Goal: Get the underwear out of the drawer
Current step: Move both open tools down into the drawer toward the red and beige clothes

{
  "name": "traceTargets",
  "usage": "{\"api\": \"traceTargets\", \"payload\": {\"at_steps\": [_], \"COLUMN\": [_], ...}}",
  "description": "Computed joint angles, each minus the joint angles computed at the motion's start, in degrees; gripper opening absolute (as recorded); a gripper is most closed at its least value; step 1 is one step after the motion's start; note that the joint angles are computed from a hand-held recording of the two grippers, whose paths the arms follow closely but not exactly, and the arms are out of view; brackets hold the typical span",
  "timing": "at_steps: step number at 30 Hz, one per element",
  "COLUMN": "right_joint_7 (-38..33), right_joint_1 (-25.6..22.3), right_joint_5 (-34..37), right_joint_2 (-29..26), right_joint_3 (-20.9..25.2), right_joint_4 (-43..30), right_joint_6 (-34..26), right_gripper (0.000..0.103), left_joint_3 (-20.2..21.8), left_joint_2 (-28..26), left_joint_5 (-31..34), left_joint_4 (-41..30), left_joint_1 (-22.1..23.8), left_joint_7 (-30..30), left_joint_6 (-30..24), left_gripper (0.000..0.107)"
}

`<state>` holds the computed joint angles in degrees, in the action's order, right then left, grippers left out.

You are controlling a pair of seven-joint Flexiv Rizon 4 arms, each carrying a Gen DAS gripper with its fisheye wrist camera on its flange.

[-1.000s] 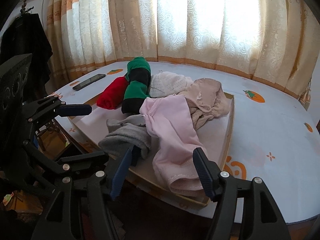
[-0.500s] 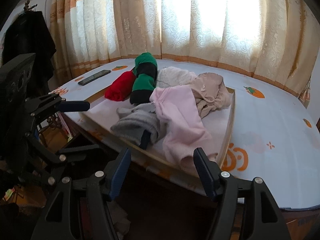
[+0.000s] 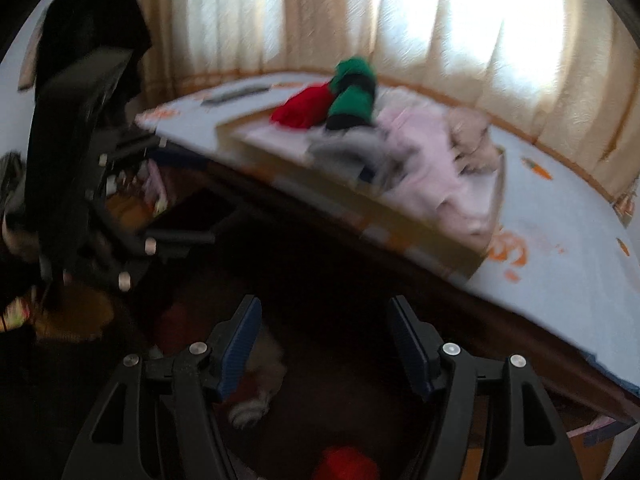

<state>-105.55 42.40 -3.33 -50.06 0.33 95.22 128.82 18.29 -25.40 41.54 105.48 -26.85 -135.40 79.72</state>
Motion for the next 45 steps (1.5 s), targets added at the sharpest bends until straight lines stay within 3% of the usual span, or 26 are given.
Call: {"api": "traceTargets", "payload": {"at_steps": [8, 24, 38, 45], "right_joint_7": [2.5, 7.2, 12.4, 8.6], "right_joint_1": [-1.1, 4.5, 0.3, -3.0], "right_joint_5": [-6.1, -11.6, -21.5, -24.1], "right_joint_2": [-2.5, -6.0, -9.1, -6.8], "right_joint_3": [1.5, -5.1, 0.6, 5.4], "right_joint_4": [-2.9, -12.7, -21.7, -19.8], "right_joint_6": [-6.8, -24.0, -39.2, -42.3], "right_gripper": [0.067, 0.067, 0.059, 0.059], "left_joint_3": [-1.2, -0.9, -1.3, -1.1], "left_joint_2": [0.9, 3.0, 1.6, 2.1], "left_joint_5": [-1.6, -1.8, -6.0, -9.2], "left_joint_4": [4.2, 10.2, 11.1, 12.7], "left_joint_1": [2.0, 3.6, 4.2, 5.2], "left_joint_7": [0.7, -0.7, 3.0, 6.1], "left_joint_6": [-1.1, 0.2, 2.7, 4.4], "left_gripper": [0.092, 0.092, 0.092, 0.092]}}
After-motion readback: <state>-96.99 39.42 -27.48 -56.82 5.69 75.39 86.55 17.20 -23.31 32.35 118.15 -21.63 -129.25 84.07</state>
